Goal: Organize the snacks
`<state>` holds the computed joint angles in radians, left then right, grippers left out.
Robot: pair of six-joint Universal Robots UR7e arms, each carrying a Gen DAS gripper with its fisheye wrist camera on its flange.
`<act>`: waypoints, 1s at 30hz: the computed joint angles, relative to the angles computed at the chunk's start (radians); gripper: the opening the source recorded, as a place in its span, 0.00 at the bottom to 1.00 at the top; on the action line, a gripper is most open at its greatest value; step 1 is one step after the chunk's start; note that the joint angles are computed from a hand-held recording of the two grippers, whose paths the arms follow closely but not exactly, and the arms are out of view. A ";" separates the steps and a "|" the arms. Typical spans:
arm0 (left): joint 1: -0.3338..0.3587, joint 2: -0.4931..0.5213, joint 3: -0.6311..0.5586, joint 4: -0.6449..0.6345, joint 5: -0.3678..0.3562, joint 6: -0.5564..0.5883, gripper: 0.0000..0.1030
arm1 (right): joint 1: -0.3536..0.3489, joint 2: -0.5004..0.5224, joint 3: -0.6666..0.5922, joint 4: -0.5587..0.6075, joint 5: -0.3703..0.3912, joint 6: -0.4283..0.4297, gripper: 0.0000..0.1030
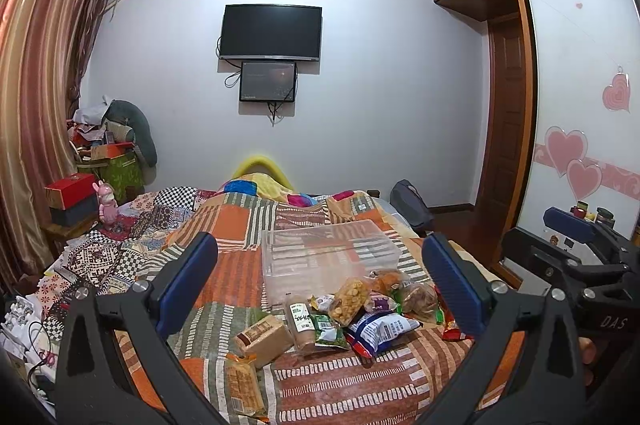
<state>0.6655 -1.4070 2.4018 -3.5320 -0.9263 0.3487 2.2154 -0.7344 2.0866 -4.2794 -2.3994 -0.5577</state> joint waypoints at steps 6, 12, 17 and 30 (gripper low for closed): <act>0.000 -0.002 0.000 0.004 -0.001 -0.001 1.00 | 0.000 -0.001 -0.001 0.001 0.000 0.001 1.00; 0.001 -0.005 0.000 0.008 -0.003 0.000 1.00 | 0.005 0.000 -0.005 0.008 -0.006 0.007 1.00; 0.002 0.003 -0.001 -0.002 -0.002 0.004 1.00 | 0.006 0.001 -0.005 0.004 -0.003 0.009 1.00; 0.001 0.008 -0.002 -0.006 -0.002 0.004 1.00 | 0.002 0.005 -0.001 -0.001 0.004 0.015 1.00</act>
